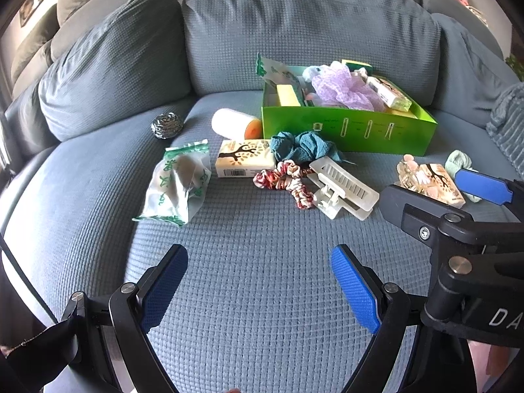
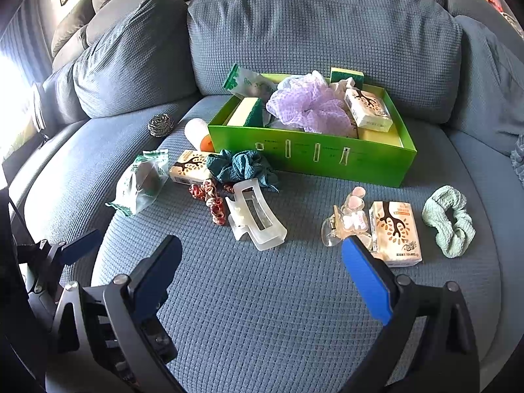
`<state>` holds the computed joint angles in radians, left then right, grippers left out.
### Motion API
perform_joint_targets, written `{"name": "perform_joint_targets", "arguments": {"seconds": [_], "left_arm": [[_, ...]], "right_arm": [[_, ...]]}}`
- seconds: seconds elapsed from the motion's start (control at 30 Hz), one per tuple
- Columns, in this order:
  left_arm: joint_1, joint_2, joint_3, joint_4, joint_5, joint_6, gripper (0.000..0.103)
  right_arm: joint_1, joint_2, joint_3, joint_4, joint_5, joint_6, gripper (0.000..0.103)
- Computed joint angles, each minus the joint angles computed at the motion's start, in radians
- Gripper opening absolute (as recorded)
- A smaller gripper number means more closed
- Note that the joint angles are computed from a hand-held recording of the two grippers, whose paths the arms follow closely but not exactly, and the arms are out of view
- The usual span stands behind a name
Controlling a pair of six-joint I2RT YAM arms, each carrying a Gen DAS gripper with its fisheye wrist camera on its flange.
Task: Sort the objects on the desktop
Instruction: 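Move the right tool toward the white plastic claw hair clip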
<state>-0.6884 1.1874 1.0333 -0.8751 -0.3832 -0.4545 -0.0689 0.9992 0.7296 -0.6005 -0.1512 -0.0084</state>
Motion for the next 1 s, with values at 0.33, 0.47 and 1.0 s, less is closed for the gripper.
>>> {"name": "perform_joint_targets", "arguments": {"seconds": [0.33,0.47,1.0], "left_arm": [[0.038,-0.046,-0.043,0.065,0.129,0.074,0.090],[0.071,-0.058,-0.054,0.096,0.204,0.088,0.090],[0.135,-0.062,-0.098,0.201,0.393,0.151,0.090]], "right_arm": [[-0.025,0.040,0.003,0.009,-0.046,-0.003,0.099],[-0.024,0.054,0.004,0.016,-0.053,-0.004,0.098],[-0.086,0.145,0.013,0.057,-0.135,-0.032,0.088]]}}
